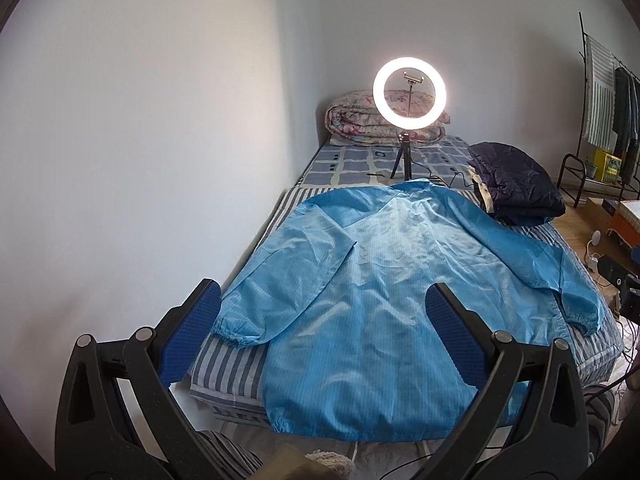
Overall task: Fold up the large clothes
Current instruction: 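Move the right gripper to the blue coat's sleeve cuff and close on it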
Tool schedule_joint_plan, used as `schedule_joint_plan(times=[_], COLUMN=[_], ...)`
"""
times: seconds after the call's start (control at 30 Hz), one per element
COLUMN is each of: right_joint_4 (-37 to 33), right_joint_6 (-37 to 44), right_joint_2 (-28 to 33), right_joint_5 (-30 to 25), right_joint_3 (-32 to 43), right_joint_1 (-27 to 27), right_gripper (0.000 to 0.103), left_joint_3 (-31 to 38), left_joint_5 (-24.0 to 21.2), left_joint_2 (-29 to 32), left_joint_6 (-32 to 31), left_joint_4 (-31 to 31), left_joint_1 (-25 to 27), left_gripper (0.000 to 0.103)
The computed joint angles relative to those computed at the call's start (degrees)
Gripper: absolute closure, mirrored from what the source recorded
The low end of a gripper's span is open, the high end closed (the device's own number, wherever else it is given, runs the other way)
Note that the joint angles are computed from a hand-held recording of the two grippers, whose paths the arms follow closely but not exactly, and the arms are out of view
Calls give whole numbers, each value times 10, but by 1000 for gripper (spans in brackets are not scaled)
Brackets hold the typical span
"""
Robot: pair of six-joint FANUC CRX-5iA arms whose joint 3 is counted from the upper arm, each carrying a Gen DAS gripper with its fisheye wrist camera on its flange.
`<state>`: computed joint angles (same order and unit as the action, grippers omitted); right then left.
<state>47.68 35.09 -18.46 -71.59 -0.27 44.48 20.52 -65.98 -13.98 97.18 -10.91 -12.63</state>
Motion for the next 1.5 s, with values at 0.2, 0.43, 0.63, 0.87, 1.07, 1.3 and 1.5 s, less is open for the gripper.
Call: schedule_joint_plan(times=[0.2, 0.43, 0.63, 0.87, 1.07, 1.3, 1.5], right_joint_4=[-1, -44, -155, -407, -561, -633, -599], right_joint_6=[17, 35, 129, 357, 491, 520, 502], right_joint_2=[32, 67, 146, 278, 401, 565, 668], right_joint_5=[33, 159, 209, 146, 26, -123, -192], right_joint_3=[17, 30, 117, 316, 482, 699, 825], right_joint_1=[0, -20, -29, -41, -44, -30, -3], right_gripper=[7, 7, 7, 8, 29, 38, 39], left_joint_3=[-21, -80, -165, -210, -231, -252, -254], left_joint_5=[7, 27, 66, 55, 26, -3, -6], left_joint_2=[-9, -46, -101, -132, -135, -136, -129], left_joint_6=[-8, -46, -129, -195, -224, -252, -257], left_joint_4=[11, 25, 102, 174, 230, 271, 276], left_joint_1=[29, 71, 134, 192, 259, 314, 330], left_gripper=[0, 0, 1, 13, 29, 38, 39])
